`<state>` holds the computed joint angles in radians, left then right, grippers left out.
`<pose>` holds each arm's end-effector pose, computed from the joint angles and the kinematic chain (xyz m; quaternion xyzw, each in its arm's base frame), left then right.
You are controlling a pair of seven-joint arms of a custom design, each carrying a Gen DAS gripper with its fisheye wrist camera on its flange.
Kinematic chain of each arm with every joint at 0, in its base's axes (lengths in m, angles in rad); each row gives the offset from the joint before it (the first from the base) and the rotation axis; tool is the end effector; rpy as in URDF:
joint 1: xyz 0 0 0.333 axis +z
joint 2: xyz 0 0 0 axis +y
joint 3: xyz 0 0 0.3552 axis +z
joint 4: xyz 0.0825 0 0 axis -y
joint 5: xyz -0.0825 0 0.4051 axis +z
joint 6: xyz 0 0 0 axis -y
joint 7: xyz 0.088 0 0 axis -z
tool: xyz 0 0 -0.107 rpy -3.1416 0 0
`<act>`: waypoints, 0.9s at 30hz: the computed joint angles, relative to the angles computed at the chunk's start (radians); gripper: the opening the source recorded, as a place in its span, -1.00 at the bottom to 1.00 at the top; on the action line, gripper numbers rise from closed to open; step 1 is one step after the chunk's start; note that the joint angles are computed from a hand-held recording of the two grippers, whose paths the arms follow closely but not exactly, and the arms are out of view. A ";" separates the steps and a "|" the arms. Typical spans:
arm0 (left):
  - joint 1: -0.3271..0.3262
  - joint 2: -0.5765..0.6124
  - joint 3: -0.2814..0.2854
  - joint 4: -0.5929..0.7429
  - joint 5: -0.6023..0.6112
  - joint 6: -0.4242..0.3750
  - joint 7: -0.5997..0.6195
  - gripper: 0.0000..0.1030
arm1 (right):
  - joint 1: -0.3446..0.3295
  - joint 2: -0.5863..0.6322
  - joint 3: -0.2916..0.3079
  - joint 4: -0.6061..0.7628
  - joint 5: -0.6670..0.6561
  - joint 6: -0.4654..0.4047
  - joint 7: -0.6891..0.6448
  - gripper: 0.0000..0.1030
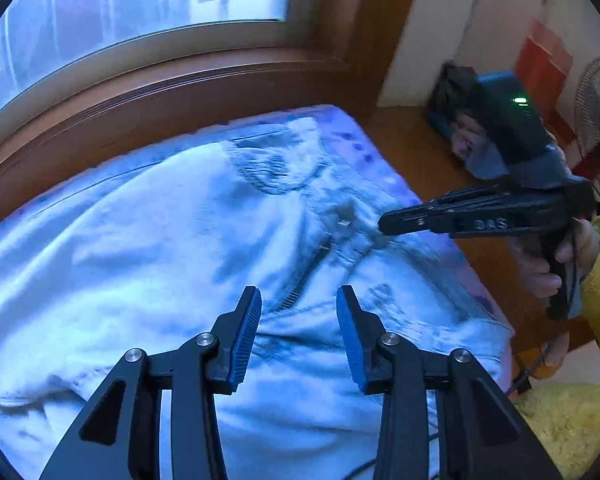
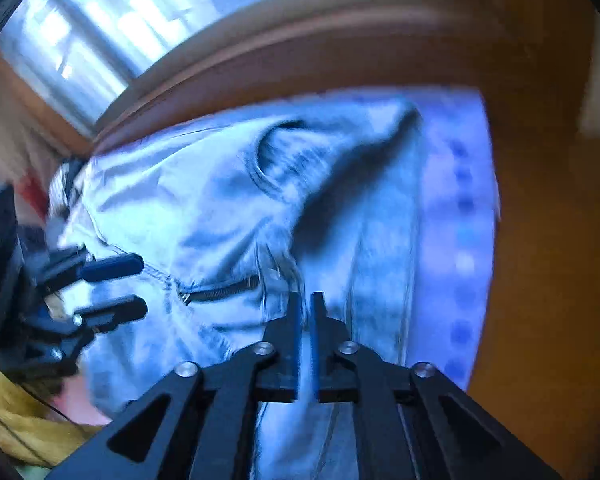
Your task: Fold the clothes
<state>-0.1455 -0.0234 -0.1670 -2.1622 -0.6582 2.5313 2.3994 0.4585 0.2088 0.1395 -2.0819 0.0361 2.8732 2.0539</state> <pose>0.5548 -0.1729 0.4744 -0.4162 0.8597 -0.2930 0.0432 0.5371 0.3581 0.4185 -0.7007 0.6524 -0.0475 0.2848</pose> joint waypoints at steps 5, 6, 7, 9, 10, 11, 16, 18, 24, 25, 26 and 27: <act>0.008 0.023 -0.003 0.007 0.023 -0.005 -0.035 -0.24 | -0.016 0.061 0.022 0.076 -0.009 -0.021 -0.076 -0.46; 0.009 0.021 -0.004 0.003 0.025 -0.006 -0.036 -0.24 | -0.027 0.073 0.036 0.088 0.017 -0.025 -0.108 -0.46; 0.010 0.019 -0.004 -0.001 0.026 -0.006 -0.037 -0.24 | -0.037 0.084 0.049 0.101 0.043 -0.029 -0.140 -0.46; 0.011 0.015 -0.004 -0.009 0.034 -0.002 -0.044 -0.24 | -0.035 0.088 0.054 0.106 0.076 -0.048 -0.158 -0.71; 0.011 0.012 -0.003 -0.013 0.040 0.002 -0.050 -0.24 | -0.044 0.080 0.067 0.099 0.118 -0.051 -0.164 -0.71; 0.012 0.008 -0.002 -0.016 0.041 0.007 -0.052 -0.24 | -0.071 0.062 0.099 0.079 0.196 -0.041 -0.195 -0.75; 0.019 0.020 0.008 0.010 0.008 0.002 -0.025 -0.24 | -0.062 0.020 0.077 0.064 0.308 -0.118 -0.167 -0.93; 0.021 0.064 0.003 0.051 0.022 0.004 -0.043 -0.24 | -0.016 0.057 0.022 0.106 0.189 -0.191 -0.078 -0.93; 0.028 0.189 -0.030 0.145 0.129 -0.036 -0.139 -0.24 | -0.045 0.027 0.041 0.100 0.236 -0.172 -0.119 -0.88; 0.025 0.185 -0.036 0.126 0.150 -0.003 -0.146 -0.24 | -0.041 0.007 0.026 0.085 0.220 -0.144 -0.099 -0.86; 0.026 0.181 -0.043 0.113 0.154 0.014 -0.148 -0.24 | -0.037 -0.005 0.008 0.076 0.197 -0.114 -0.070 -0.80; 0.030 0.176 -0.050 0.104 0.146 0.022 -0.145 -0.24 | -0.039 -0.004 -0.006 0.080 0.182 -0.096 -0.046 -0.70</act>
